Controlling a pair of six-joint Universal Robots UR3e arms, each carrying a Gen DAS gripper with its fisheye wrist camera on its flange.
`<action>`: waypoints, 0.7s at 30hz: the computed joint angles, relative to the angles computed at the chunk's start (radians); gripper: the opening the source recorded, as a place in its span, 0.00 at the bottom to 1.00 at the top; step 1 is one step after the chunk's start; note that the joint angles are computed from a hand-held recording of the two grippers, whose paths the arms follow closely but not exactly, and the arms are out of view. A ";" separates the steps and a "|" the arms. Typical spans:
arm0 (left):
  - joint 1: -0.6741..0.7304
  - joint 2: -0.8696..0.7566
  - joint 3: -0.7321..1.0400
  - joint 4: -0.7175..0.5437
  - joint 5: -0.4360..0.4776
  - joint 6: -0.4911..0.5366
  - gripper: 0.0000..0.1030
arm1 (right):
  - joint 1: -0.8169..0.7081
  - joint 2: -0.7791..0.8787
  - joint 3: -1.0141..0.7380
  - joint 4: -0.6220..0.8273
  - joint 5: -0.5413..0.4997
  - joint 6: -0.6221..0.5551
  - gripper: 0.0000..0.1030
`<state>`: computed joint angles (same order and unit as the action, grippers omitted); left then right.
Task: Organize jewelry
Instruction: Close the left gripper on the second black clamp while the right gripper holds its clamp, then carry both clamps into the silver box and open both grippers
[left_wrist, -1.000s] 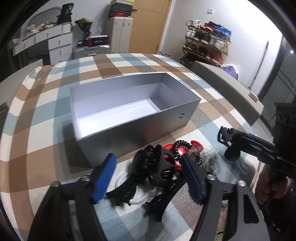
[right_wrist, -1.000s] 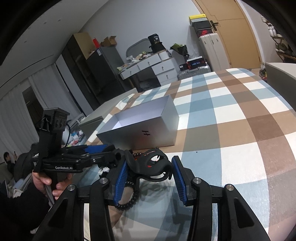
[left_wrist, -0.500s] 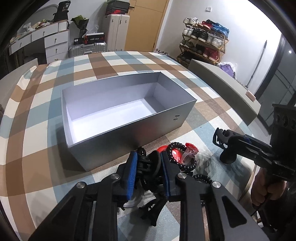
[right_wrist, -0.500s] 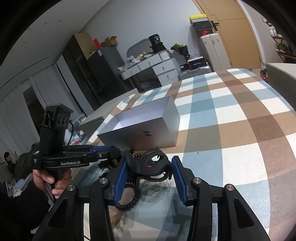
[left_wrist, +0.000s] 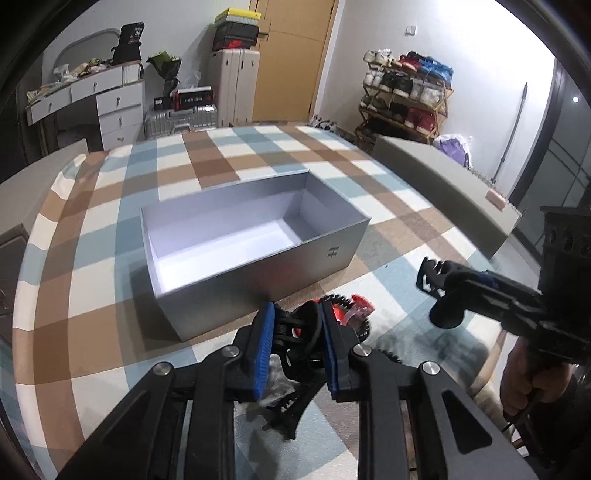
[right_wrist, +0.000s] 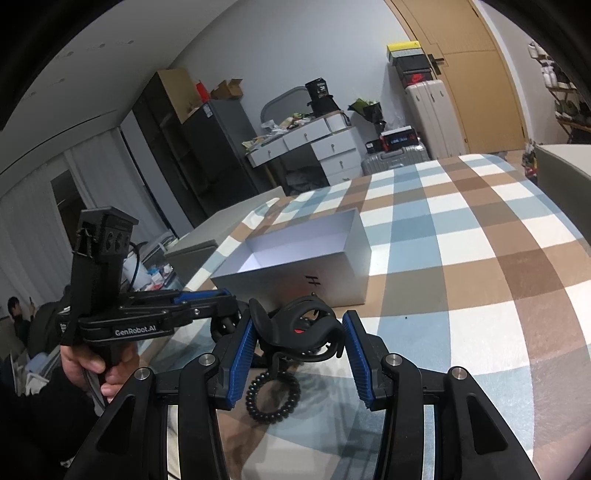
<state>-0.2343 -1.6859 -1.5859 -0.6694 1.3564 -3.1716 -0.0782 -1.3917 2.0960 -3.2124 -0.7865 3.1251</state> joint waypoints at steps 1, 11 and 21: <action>-0.001 0.004 0.000 0.007 0.000 -0.005 0.18 | 0.003 -0.002 -0.003 0.002 -0.001 0.001 0.45; 0.000 0.040 0.041 0.041 0.003 -0.022 0.18 | 0.027 -0.010 -0.097 0.032 0.008 0.007 0.45; 0.052 -0.064 0.190 0.019 0.019 -0.080 0.18 | 0.099 0.169 -0.462 0.132 0.029 0.049 0.45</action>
<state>-0.1818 -1.7499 -1.3962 -0.6505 1.3750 -3.2515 0.0212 -1.2231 1.6345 -3.0800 -0.7573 3.1743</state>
